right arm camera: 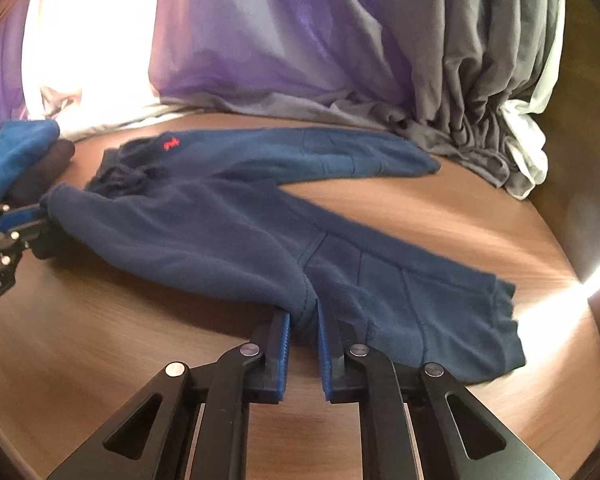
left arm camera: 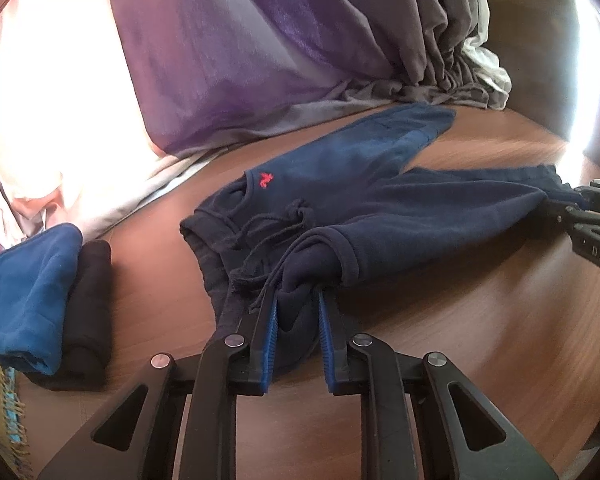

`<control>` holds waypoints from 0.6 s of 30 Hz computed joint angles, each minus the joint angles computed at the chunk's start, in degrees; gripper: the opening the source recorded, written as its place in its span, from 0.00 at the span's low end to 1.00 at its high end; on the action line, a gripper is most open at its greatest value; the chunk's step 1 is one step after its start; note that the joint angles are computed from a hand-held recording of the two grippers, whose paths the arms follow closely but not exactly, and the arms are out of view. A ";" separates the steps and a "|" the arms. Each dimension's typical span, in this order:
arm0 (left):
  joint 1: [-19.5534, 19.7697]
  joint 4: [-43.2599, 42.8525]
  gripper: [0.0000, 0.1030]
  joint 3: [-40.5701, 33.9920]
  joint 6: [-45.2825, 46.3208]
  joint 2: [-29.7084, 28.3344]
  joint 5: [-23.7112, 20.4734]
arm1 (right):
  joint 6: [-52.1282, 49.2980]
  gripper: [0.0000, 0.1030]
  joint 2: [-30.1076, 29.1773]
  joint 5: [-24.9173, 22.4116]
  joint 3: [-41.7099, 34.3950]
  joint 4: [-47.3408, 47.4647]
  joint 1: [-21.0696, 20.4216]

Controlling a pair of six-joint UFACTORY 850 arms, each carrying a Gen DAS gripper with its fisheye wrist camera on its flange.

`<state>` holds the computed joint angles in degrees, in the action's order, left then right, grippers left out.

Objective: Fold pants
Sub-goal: 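Grasp the waistband with the left tool while the right tool grasps the cuff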

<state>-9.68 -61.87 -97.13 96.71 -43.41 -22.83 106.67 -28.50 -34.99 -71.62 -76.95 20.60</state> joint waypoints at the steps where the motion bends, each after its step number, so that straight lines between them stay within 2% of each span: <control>1: 0.06 0.31 0.19 0.19 -0.69 0.38 -0.53 | -0.12 0.13 0.71 -0.31 0.28 0.20 0.01; 11: 0.85 6.30 0.19 2.88 -5.92 4.68 -3.98 | -2.88 0.12 7.57 -0.23 2.94 3.87 -0.09; 14: 0.51 8.47 0.19 1.90 -6.49 4.75 -4.37 | -8.85 0.12 8.22 0.05 1.77 6.86 -0.77; 18: 0.25 14.61 0.19 -3.72 -11.33 2.53 -7.88 | -20.63 0.12 7.74 2.70 -0.75 13.11 -3.30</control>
